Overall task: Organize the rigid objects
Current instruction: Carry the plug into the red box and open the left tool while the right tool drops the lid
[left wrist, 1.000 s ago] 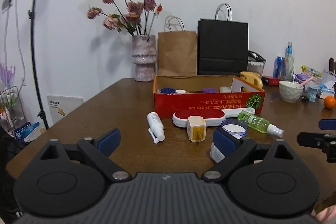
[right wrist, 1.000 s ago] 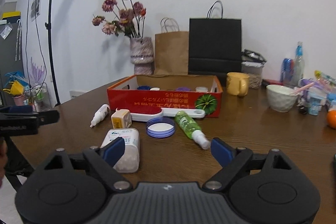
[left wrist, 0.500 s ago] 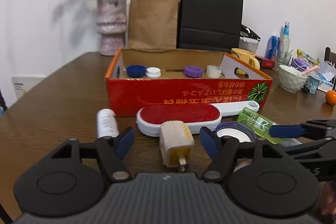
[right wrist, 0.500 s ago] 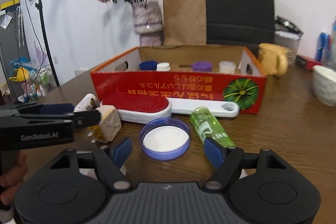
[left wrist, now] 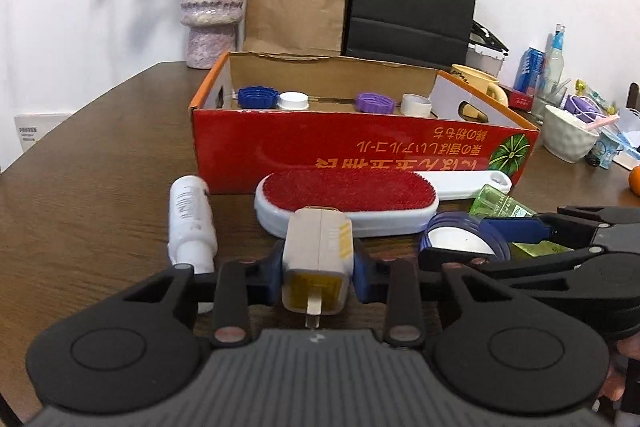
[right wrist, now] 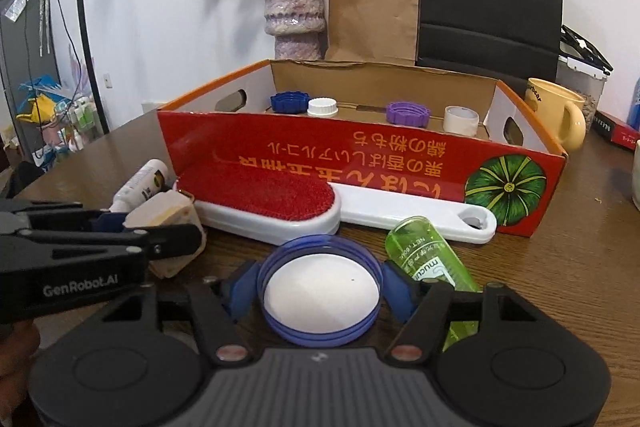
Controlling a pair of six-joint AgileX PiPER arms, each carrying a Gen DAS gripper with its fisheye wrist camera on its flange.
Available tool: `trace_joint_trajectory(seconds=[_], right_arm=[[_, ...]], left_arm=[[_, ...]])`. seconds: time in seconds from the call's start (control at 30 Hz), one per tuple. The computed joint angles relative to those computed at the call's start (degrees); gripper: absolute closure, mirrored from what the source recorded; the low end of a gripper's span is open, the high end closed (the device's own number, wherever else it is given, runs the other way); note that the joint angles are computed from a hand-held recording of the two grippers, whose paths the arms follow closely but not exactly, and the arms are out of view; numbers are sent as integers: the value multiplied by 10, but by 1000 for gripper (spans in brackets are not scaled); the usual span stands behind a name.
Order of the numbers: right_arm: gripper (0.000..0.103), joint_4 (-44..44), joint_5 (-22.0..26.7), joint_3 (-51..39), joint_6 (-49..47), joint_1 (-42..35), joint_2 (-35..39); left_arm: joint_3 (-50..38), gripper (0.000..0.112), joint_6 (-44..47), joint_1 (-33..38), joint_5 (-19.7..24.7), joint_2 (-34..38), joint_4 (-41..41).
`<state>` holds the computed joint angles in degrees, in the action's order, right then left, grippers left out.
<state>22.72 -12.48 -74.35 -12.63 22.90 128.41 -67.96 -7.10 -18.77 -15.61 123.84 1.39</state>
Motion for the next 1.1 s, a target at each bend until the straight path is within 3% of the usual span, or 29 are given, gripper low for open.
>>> trace_joint_trajectory(seconds=[0.07, 0.13, 0.27, 0.4, 0.47, 0.57, 0.7, 0.97, 1.1], right_arm=[[37, -30, -24, 19, 35, 0, -9], [37, -1, -44, 43, 10, 6, -26], [37, -2, -93, 119, 18, 20, -88], [37, 41, -161, 213, -15, 52, -172], [37, 65, -200, 264, -26, 74, -216], [37, 126, -272, 333, -59, 123, -274], [37, 189, -359, 411, -67, 199, -340], [37, 351, -472, 485, -144, 368, -413], [37, 412, -507, 498, -165, 425, -422]], left_arm=[[10, 79, 11, -1, 5, -12, -19], [33, 79, 37, -4, -1, -32, -52], [104, 79, 106, -11, -34, -95, -144], [204, 79, 209, -43, -110, -185, -292], [260, 79, 251, -73, -172, -234, -363], [325, 79, 288, -118, -236, -302, -438], [392, 79, 309, -156, -252, -393, -482], [489, 79, 394, -282, -338, -510, -625], [508, 79, 410, -319, -363, -537, -650]])
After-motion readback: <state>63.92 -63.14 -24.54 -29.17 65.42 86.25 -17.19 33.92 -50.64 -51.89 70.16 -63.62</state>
